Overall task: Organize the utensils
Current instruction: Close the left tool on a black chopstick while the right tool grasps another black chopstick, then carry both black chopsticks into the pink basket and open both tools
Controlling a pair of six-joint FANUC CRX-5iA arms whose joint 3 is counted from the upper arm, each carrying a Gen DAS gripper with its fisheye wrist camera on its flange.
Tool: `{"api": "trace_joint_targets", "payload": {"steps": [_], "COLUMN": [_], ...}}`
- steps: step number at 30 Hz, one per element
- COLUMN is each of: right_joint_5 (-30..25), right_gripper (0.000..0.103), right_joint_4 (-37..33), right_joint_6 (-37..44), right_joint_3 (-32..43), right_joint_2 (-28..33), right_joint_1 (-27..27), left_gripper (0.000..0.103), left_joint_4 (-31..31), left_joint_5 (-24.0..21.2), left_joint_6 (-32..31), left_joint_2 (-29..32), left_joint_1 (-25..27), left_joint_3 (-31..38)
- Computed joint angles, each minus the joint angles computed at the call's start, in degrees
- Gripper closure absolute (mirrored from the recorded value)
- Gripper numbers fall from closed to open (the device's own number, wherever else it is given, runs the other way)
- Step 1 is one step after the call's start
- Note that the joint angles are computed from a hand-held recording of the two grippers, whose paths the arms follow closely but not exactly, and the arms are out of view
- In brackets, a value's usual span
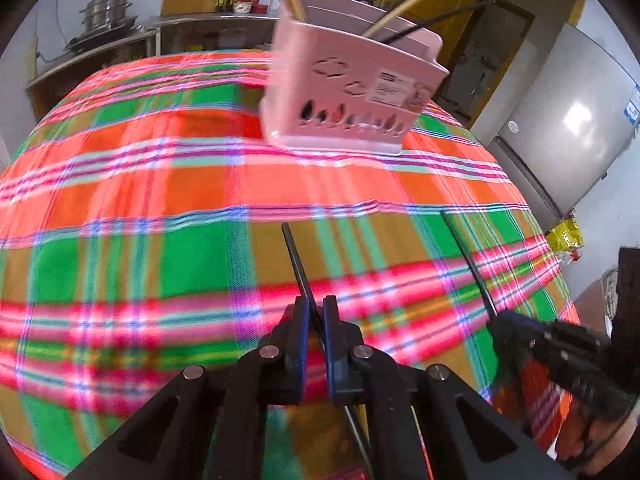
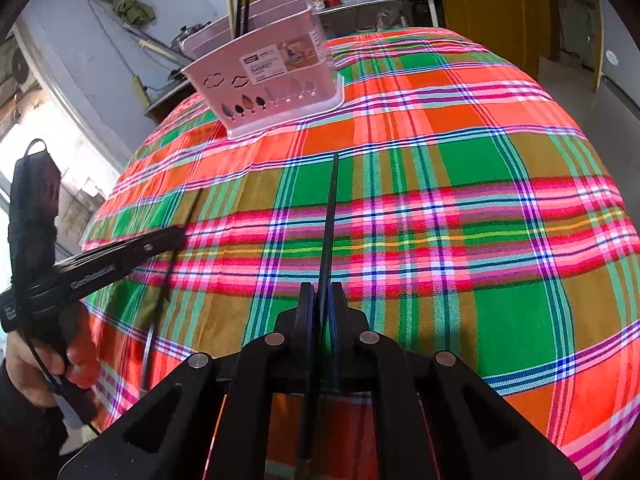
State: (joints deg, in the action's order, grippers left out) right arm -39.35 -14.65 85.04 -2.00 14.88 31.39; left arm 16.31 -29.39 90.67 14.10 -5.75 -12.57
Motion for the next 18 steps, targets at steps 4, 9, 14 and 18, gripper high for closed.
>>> {"api": "trace_joint_targets", "payload": {"steps": [4, 9, 14, 18], "right_joint_5": [0.13, -0.69, -3.74, -5.09], "right_gripper": [0.089, 0.089, 0.089, 0.089], "right_joint_4": [2.23, 4.02, 6.73, 6.82], "right_joint_6": [-0.36, -0.87, -2.05, -1.87], "right_joint_3": [1.53, 6.49, 11.66, 14.19], "right_joint_2": [0.97, 4.81, 9.49, 11.43], "right_joint_1": [1.04, 0.94, 0.86, 0.70], "left_gripper": [0.096, 0.096, 0.096, 0.096], "left_joint_4": [3.88, 2.95, 0.75, -0.89], "left_joint_5": [-0.12, -2.09, -3.24, -3.86], "left_joint_6": [-3.61, -2.52, 1.52, 2.86], "left_joint_2": [-0.47, 1.12, 2.97, 3.87], "left_joint_1": [1.10, 1.69, 1.45, 1.22], "left_joint_3": [-1.51, 1.18, 3.97, 5.57]}}
